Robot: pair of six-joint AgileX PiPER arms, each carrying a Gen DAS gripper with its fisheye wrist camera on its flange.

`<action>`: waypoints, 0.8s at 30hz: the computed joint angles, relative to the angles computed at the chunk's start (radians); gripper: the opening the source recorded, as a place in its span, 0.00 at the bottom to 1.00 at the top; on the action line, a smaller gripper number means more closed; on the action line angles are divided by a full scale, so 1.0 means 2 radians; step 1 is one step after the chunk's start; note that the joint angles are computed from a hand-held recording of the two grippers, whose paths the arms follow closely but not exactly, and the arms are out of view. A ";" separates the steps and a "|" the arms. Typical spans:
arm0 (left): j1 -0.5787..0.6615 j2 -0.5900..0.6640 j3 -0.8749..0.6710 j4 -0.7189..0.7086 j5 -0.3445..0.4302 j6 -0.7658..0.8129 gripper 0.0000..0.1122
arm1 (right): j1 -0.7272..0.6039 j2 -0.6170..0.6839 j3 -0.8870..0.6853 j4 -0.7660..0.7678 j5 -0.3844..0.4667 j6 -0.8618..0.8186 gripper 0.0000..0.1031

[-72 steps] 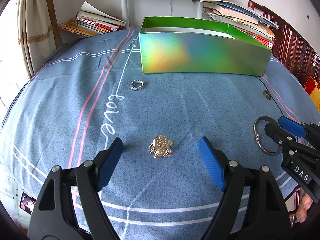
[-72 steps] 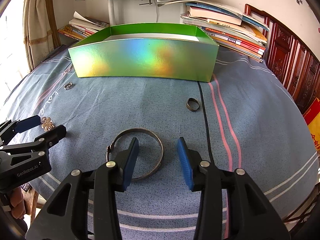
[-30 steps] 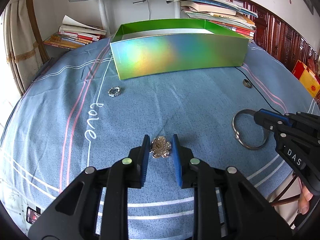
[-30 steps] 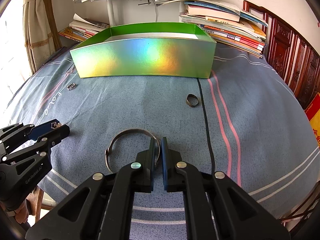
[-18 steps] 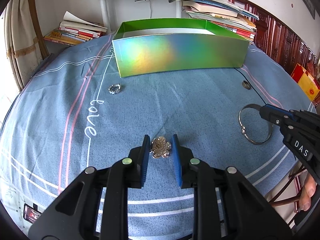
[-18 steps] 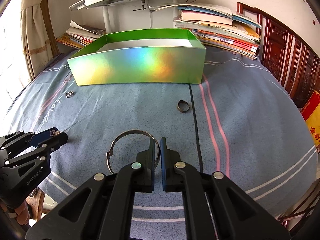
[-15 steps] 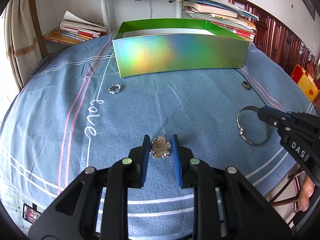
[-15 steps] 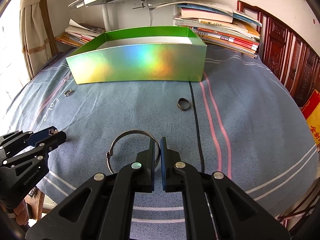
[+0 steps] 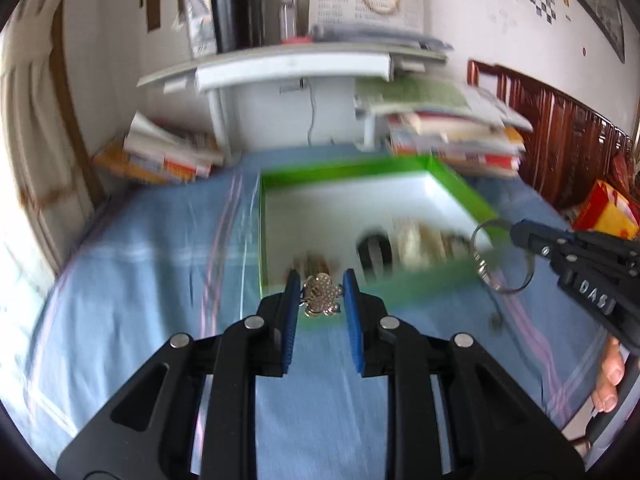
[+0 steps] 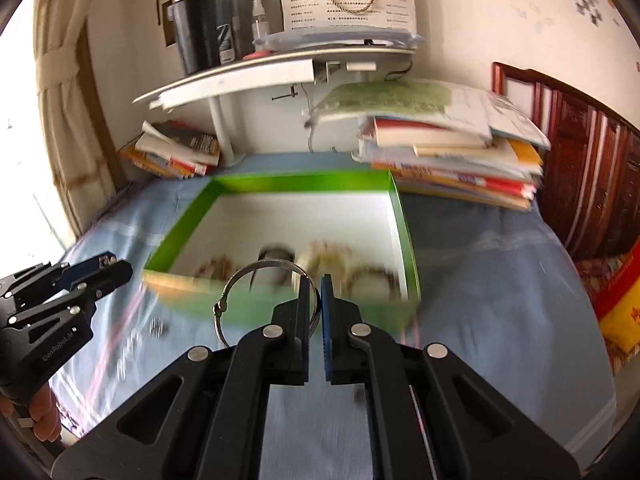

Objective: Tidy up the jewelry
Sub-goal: 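Carry the brooch and bangle into the green box and open both grippers, then move the left gripper to the silver ring while the right approaches the black ring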

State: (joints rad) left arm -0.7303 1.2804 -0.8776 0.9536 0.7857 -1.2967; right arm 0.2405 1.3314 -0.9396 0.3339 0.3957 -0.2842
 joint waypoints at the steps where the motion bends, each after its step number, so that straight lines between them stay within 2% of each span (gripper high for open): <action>1: 0.032 0.021 -0.030 -0.022 -0.017 0.036 0.20 | 0.003 0.028 -0.027 -0.023 0.003 0.022 0.06; 3: 0.074 0.062 -0.078 -0.062 -0.031 0.094 0.20 | 0.016 0.078 -0.074 -0.097 0.004 0.097 0.06; 5: 0.103 0.120 -0.129 -0.077 -0.023 0.113 0.20 | 0.028 0.146 -0.133 -0.168 0.016 0.171 0.06; 8: 0.141 0.185 -0.181 -0.131 -0.038 0.164 0.20 | 0.034 0.208 -0.186 -0.188 0.043 0.195 0.06; 11: 0.150 0.211 -0.198 -0.144 -0.038 0.176 0.21 | 0.035 0.225 -0.196 -0.196 0.040 0.199 0.07; 12: 0.151 0.212 -0.196 -0.140 -0.036 0.170 0.21 | 0.032 0.223 -0.194 -0.186 0.038 0.190 0.11; 13: 0.152 0.213 -0.196 -0.139 -0.034 0.167 0.29 | 0.025 0.216 -0.188 -0.161 0.036 0.169 0.24; 14: 0.154 0.212 -0.196 -0.141 -0.031 0.164 0.43 | 0.018 0.208 -0.182 -0.140 0.036 0.151 0.33; 15: 0.153 0.204 -0.187 -0.136 -0.033 0.153 0.46 | 0.006 0.188 -0.161 -0.105 0.028 0.121 0.46; 18: 0.141 0.157 -0.138 -0.094 -0.037 0.110 0.48 | -0.020 0.131 -0.101 -0.015 0.012 0.026 0.48; 20: 0.126 0.110 -0.086 -0.053 -0.024 0.058 0.53 | -0.055 0.079 -0.041 0.059 0.008 -0.056 0.48; 22: 0.115 0.073 -0.045 -0.033 -0.007 0.021 0.56 | -0.095 0.041 0.008 0.124 0.018 -0.129 0.48; 24: 0.106 0.026 0.014 -0.029 0.004 -0.012 0.57 | -0.127 0.018 0.043 0.156 0.030 -0.171 0.48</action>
State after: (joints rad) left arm -0.5177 1.3326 -0.8499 0.8963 0.7945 -1.3217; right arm -0.0125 1.3674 -0.8540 0.6467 0.4554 -0.6267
